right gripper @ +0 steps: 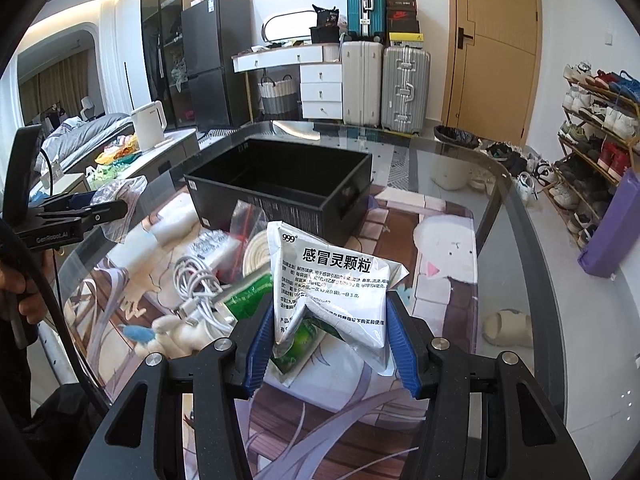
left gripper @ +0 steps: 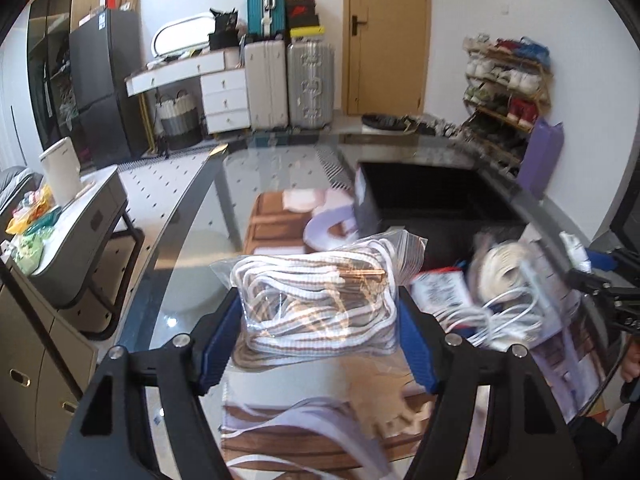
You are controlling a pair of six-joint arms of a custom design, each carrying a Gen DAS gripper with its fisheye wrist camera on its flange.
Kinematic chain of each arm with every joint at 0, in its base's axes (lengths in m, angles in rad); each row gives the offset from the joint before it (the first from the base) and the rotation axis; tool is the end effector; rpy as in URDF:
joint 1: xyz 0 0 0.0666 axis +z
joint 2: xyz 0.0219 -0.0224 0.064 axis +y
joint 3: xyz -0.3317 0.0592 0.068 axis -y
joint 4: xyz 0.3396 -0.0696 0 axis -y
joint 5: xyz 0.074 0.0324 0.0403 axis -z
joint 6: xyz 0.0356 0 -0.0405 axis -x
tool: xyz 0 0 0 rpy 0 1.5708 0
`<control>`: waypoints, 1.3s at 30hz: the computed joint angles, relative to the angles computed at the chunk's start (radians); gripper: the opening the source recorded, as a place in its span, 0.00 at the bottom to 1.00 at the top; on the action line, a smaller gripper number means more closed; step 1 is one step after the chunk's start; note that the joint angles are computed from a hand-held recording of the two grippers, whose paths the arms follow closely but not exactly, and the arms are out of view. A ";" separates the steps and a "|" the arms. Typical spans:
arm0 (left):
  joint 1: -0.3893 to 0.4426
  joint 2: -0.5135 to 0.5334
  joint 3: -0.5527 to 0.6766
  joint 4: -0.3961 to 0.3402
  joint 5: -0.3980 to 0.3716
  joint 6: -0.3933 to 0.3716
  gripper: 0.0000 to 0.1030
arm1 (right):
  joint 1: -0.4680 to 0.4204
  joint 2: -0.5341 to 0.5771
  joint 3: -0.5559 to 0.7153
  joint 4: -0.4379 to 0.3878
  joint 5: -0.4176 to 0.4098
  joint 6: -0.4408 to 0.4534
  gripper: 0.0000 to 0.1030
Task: Organize soft objects
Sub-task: 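Carry both items over the black box while the right gripper releases the packet inside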
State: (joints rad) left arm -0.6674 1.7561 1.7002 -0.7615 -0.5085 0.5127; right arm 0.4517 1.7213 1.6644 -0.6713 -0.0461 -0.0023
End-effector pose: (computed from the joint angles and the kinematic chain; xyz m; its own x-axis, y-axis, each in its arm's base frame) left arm 0.4509 -0.3337 0.3483 -0.6361 -0.0443 -0.7703 -0.0379 0.9989 -0.0261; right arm 0.5029 0.2454 0.3560 -0.5999 -0.2885 -0.7463 -0.4656 0.8844 0.0324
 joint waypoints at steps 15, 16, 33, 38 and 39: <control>0.006 0.098 0.183 0.002 0.034 -0.044 0.71 | 0.022 0.116 0.219 -0.053 -0.017 0.007 0.51; 0.008 0.106 0.195 0.001 0.037 -0.044 0.71 | 0.022 0.127 0.238 -0.059 -0.022 0.008 0.51; 0.048 0.306 0.509 -0.073 0.104 -0.045 0.71 | 0.032 0.391 0.686 -0.219 -0.076 0.007 0.51; 0.054 0.377 0.617 -0.126 0.115 -0.034 0.71 | 0.026 0.484 0.841 -0.296 -0.087 -0.003 0.51; 0.056 0.391 0.641 -0.139 0.116 -0.033 0.71 | 0.023 0.490 0.845 -0.296 -0.092 -0.002 0.51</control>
State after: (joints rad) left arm -0.6117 2.1468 2.3411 -0.9001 -0.3922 0.4797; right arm 0.4746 2.2117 2.5096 -0.9676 -0.1377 -0.0043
